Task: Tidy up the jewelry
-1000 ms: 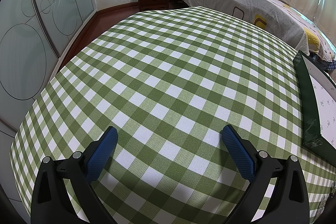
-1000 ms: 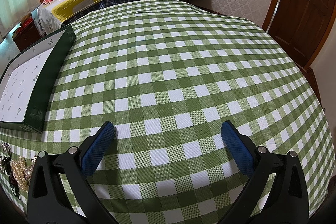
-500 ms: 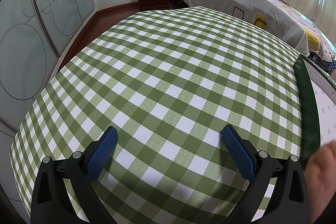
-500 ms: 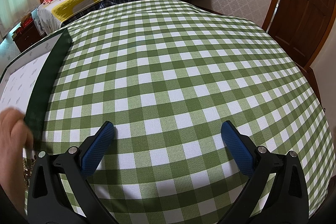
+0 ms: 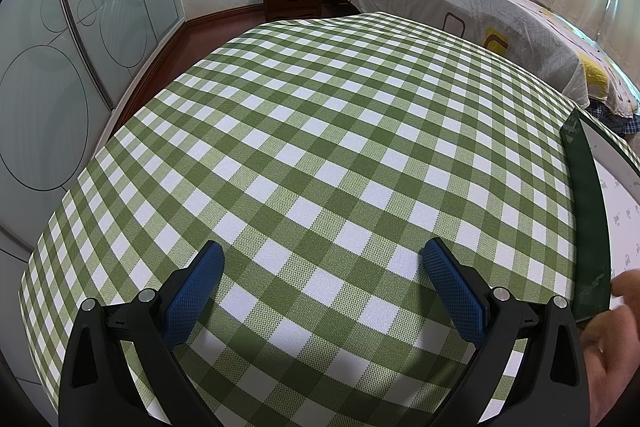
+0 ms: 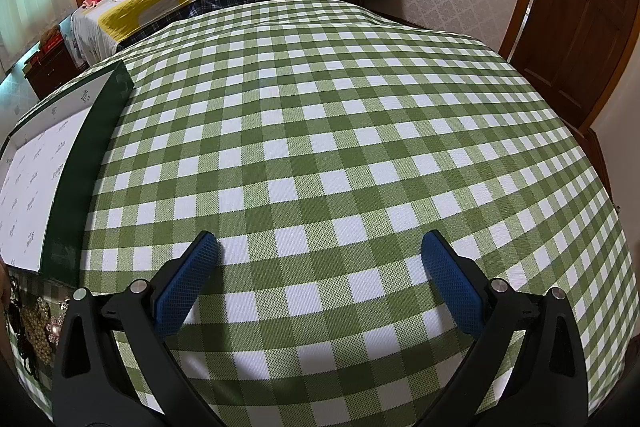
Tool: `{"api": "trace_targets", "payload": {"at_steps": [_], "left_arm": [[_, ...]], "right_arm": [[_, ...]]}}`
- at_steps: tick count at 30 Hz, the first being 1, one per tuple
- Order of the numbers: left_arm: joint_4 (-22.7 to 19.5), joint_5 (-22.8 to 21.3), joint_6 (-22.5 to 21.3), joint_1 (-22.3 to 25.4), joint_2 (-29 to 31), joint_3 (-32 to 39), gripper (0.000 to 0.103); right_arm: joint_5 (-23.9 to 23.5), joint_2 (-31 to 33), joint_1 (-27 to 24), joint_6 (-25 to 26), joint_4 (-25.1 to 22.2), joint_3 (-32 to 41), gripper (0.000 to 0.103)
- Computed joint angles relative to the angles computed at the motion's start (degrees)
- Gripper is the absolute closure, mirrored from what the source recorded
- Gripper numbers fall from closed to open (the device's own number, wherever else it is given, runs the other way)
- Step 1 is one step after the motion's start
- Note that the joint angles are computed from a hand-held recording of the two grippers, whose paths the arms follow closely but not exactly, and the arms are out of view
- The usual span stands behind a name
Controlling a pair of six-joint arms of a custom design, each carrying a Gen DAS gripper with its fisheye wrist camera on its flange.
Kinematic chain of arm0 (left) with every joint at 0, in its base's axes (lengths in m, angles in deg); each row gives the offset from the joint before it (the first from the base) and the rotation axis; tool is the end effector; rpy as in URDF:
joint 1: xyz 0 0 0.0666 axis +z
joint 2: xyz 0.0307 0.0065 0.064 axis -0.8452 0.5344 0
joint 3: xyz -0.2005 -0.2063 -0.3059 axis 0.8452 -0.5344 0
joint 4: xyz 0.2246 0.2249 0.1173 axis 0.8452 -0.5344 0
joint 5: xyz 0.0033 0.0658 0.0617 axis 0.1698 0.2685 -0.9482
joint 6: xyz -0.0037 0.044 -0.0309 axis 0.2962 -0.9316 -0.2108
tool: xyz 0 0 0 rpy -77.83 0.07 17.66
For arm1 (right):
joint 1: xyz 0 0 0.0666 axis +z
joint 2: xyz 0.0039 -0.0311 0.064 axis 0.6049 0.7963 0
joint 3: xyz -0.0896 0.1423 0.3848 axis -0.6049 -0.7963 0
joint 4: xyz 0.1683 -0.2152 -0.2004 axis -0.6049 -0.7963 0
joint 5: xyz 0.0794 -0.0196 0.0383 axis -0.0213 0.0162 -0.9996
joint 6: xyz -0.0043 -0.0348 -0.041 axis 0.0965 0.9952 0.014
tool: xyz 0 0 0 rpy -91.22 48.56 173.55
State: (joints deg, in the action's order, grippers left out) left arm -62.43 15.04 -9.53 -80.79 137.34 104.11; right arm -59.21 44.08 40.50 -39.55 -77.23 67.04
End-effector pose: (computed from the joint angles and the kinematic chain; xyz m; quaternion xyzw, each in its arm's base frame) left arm 0.3462 -0.1269 0.3734 -0.3805 0.8730 0.1274 0.2772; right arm 0.5585 0.0321 0.3443 -0.0345 0.9551 0.0145 0.2938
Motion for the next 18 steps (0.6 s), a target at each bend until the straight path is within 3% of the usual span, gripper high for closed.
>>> {"api": "trace_targets", "payload": {"at_steps": [18], "left_arm": [[0.33, 0.01, -0.19, 0.19, 0.07, -0.17, 0.005]], "right_arm": [[-0.04, -0.01, -0.01, 0.02, 0.00, -0.02, 0.004]]}}
